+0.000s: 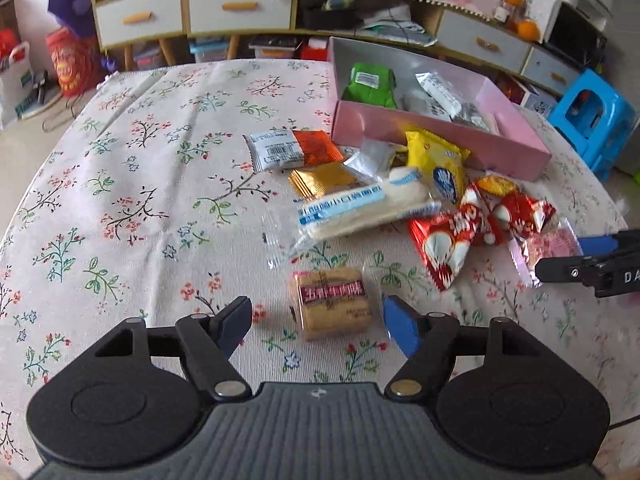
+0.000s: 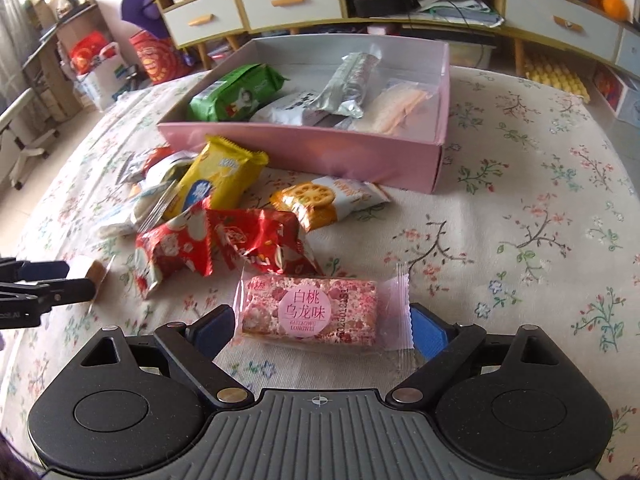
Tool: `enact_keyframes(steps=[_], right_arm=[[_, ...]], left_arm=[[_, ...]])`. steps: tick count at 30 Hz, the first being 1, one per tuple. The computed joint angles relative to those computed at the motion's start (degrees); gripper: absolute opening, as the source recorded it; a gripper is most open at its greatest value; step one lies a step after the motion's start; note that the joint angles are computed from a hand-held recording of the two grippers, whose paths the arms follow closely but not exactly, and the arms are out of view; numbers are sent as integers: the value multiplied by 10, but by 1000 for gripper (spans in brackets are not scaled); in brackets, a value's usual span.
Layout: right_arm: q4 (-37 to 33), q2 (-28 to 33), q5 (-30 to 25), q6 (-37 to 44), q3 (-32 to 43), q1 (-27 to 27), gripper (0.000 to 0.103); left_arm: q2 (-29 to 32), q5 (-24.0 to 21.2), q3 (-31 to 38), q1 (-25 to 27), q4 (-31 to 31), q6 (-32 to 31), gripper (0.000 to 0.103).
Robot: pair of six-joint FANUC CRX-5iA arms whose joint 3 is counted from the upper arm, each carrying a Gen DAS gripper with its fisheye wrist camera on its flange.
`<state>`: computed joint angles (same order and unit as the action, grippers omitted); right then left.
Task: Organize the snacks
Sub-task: 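Grasp the brown square cake pack with the left tool while the right tool grasps the pink peach bar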
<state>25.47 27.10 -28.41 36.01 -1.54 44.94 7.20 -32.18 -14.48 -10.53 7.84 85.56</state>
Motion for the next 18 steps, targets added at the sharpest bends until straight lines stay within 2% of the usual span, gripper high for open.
enact_keyframes(steps=[6,9,13,16,18], right_arm=[[104,3,29,-84,-35,9,97],[135,9,32,-124,-37,11,99],[183,13,34,-188,-47,10,100],[201,13,37,-212,-52,9,100],[217,11,43,-223,-58,8,95]], left_arm=[[-14,72,-38,-11,-19,3,73],[-17,100,-49,-12,-24,13,73],[-18,117,-55,-13,-23,19,65],[-18,111,-51,-14,-30,28,61],[-20,109,-52,-13,-23,21,57]])
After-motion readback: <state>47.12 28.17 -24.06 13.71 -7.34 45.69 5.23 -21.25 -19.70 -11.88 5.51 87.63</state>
